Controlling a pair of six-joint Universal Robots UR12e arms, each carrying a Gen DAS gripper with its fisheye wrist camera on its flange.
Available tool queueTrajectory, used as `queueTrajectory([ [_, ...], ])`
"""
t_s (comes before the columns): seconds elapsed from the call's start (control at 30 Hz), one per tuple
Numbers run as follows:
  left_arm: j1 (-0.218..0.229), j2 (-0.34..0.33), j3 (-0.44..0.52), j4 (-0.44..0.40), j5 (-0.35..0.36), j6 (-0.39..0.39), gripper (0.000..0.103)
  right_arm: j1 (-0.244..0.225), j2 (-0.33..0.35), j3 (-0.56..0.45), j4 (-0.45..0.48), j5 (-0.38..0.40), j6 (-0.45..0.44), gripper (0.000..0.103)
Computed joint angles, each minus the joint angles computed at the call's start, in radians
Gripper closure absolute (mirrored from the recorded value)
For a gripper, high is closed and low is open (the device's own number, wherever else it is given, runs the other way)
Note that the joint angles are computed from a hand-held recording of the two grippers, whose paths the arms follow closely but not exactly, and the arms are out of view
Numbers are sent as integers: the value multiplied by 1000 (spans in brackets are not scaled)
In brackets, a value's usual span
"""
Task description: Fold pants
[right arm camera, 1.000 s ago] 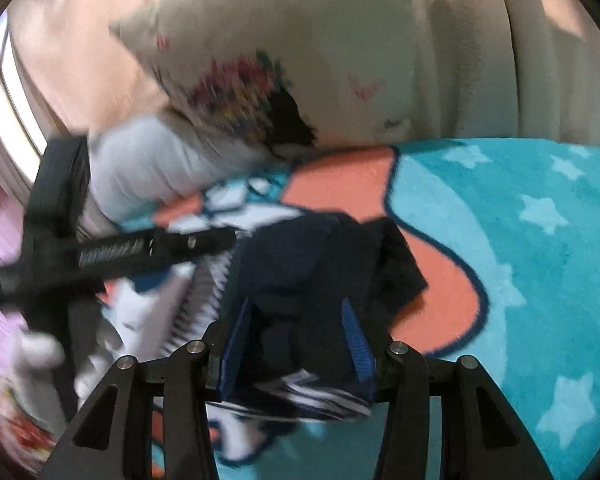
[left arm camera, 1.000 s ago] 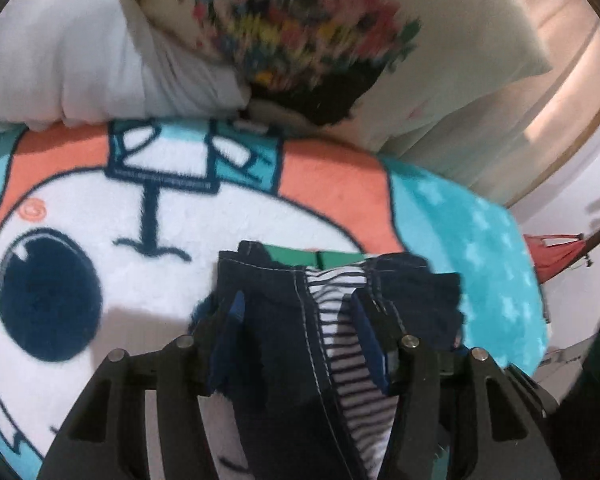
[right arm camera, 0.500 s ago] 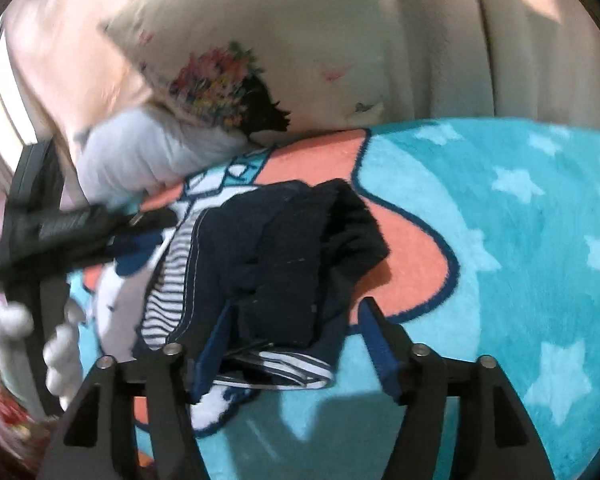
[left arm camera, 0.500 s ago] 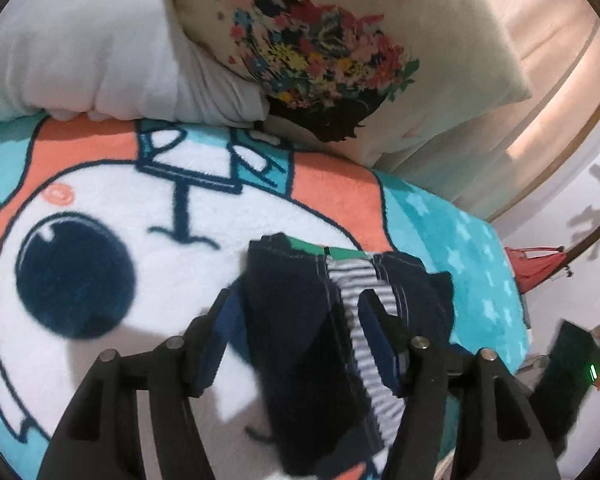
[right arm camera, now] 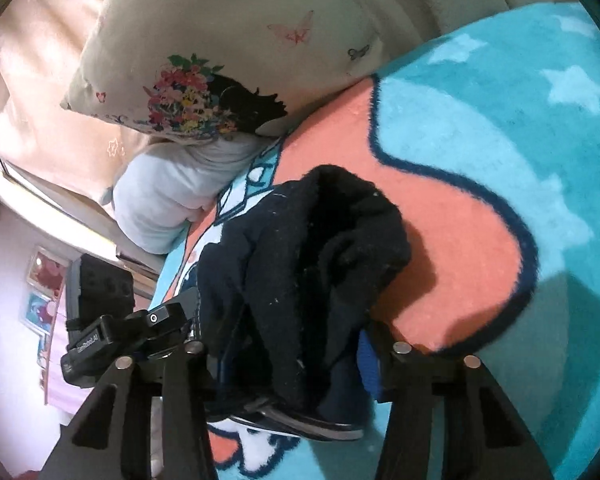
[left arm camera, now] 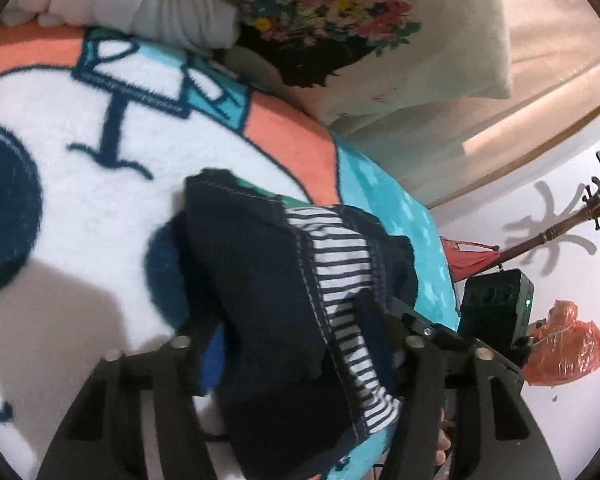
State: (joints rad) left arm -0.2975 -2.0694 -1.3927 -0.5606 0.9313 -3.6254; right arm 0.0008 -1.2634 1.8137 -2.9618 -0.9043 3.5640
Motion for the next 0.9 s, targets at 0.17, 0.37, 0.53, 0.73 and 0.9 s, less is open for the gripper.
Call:
queueTrajectory([
  [0.17, 4, 4, 24, 20, 30, -10, 53, 13, 8, -41, -8, 2, -7, 58],
  [0.37, 7, -32, 118, -32, 142, 26, 53, 47, 56, -146, 31, -52, -44, 58],
  [0.53, 11, -76, 186, -114, 236, 45, 53, 57, 106, -217, 90, -66, -53, 57],
  [0.73, 29, -79, 181, -160, 215, 17, 49, 54, 132, -234, 139, -91, -6, 46],
  [0.9, 24, -21, 113, -104, 268, 34, 49, 57, 64, -160, 3, -189, -17, 46],
])
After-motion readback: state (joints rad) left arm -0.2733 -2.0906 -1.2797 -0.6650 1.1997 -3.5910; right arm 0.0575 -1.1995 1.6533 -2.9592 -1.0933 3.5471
